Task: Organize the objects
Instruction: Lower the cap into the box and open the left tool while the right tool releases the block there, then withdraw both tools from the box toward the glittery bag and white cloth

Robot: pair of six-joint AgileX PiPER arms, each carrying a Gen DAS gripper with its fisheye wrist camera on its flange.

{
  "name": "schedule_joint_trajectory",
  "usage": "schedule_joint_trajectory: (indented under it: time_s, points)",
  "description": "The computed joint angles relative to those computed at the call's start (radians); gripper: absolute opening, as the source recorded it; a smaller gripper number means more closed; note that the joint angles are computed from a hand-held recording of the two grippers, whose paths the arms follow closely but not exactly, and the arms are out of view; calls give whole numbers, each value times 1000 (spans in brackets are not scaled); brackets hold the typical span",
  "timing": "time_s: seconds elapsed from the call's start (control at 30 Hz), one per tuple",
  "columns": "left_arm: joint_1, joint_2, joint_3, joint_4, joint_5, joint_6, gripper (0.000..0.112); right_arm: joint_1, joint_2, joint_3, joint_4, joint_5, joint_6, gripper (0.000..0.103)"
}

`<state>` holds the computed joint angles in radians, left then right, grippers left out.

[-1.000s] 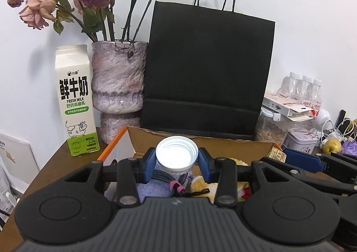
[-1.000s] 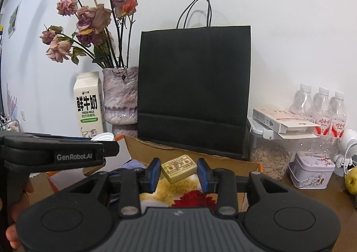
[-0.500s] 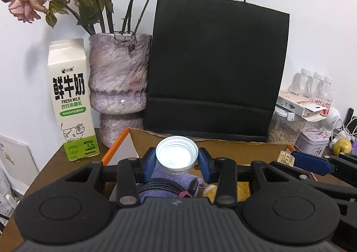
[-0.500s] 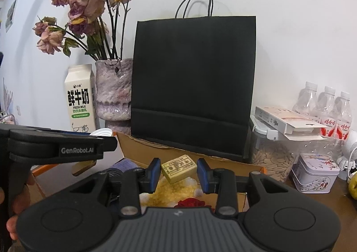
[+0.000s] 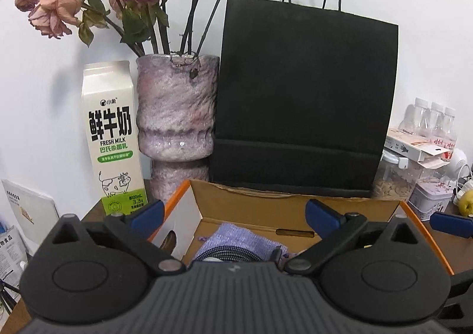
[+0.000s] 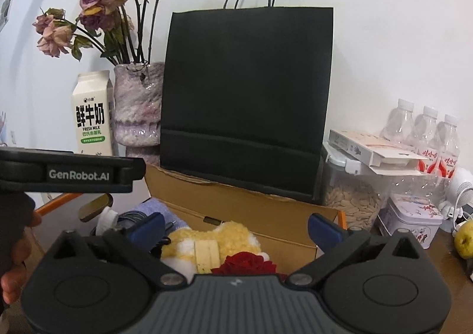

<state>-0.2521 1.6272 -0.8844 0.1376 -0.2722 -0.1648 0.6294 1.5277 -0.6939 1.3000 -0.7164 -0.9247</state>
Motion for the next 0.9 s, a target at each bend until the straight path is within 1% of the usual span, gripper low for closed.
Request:
schedule_joint_trajectory:
  time_s: [0.23, 0.37, 0.53, 0.67, 0.77, 0.9]
  points:
    - [-9, -11, 19, -35, -6, 33, 103, 7, -8, 1, 25, 2, -26, 103]
    - [-15, -39, 45, -17, -4, 21, 103, 25, -26, 2, 69, -1, -72, 103]
    - [-19, -96, 102, 11, -20, -12, 103, 67, -56, 14, 150, -42, -135, 103]
    - [-27, -151, 157, 6, -27, -11, 103, 91, -94, 45, 189, -56, -151, 103]
    - [-35, -198, 201, 16, -23, -24, 103, 120, -123, 70, 223, -78, -165, 103]
    - [-44, -261, 260, 25, -11, -38, 103, 184, -170, 105, 279, -128, -183, 103]
